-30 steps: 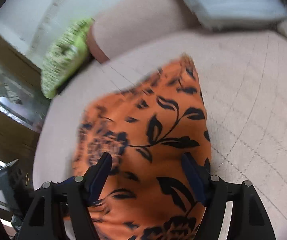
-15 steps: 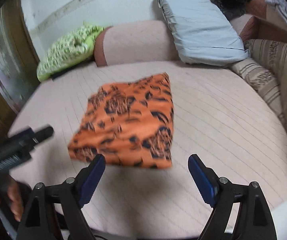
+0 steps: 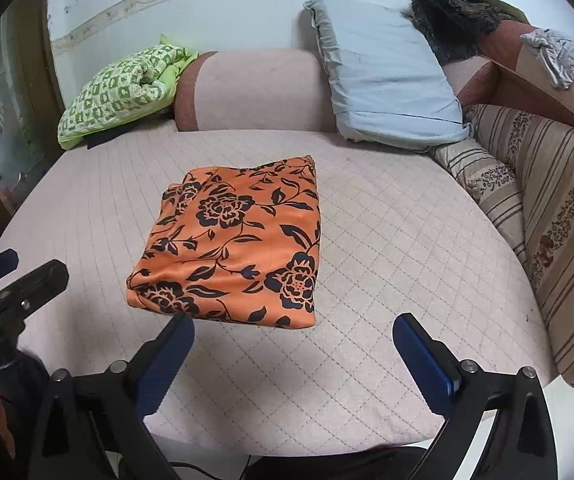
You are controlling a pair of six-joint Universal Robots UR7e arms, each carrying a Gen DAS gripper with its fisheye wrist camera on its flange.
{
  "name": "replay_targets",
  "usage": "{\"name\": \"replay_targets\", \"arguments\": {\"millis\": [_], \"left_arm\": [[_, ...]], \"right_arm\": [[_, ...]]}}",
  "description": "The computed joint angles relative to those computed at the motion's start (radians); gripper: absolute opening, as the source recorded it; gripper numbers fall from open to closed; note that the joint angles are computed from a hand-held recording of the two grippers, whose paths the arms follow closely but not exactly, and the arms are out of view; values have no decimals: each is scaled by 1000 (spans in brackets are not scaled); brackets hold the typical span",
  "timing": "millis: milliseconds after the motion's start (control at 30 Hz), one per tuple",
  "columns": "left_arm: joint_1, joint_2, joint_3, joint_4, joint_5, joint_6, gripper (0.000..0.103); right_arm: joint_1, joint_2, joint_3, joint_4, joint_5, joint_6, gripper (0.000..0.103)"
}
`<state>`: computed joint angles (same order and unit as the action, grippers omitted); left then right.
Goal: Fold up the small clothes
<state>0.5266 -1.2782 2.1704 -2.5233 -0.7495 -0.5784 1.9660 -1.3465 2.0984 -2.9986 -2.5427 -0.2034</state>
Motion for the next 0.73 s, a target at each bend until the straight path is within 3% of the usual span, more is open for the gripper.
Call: {"name": "replay_targets", "arguments": {"millis": [400, 733], "left_arm": [[-15, 20, -35, 72, 46, -25, 102], [-16, 38, -42, 6, 52, 25, 103]], "right_arm": [[2, 25, -11, -8, -20, -3, 101], [-4, 45, -31, -25, -20, -22, 101]]}}
